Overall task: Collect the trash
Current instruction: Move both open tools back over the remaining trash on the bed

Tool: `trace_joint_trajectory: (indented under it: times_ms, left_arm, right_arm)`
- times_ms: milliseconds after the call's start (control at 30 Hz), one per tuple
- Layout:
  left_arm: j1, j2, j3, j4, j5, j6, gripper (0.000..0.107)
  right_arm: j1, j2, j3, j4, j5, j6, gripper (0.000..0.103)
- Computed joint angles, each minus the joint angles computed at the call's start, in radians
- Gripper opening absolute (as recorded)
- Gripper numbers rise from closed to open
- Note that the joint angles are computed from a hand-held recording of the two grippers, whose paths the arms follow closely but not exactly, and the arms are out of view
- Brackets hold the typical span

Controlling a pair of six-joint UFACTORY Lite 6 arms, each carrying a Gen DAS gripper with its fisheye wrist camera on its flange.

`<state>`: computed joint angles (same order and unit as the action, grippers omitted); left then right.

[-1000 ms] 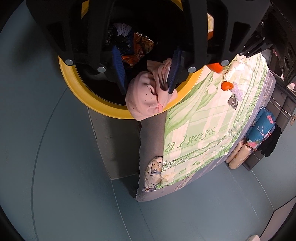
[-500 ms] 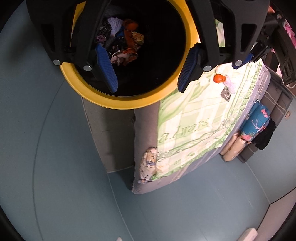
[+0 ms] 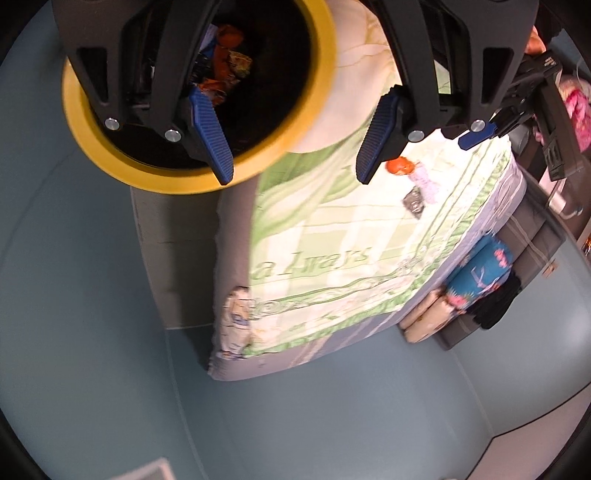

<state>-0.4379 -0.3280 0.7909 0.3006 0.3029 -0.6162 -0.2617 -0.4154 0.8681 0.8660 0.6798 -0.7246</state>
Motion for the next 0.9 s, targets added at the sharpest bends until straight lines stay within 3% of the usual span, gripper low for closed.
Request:
trace_joint_trajectory:
  times_ms: [300,533,700,900]
  left_arm:
    - [0.338,-0.080,-0.113,-0.534,-0.020,0.652,0.073]
    - [0.540,-0.014,-0.156,-0.878,-0.029,1.074,0.073]
    - [0.618,0.084,-0.152,-1.077,-0.035,1.322,0.073]
    - [0.656,0.194,-0.129,-1.247,-0.035,1.533,0.073]
  right_arm:
    - [0.360,0.163,0.155,-0.181,-0.140,0.243,0.066]
    - [0.594,0.375,0.332,-0.388,-0.196,0.490,0.066]
    - [0.697,0.560,0.494,-0.500,-0.187,0.610,0.066]
    - [0.746,0.849,0.783,-0.535,-0.083,0.636,0.066]
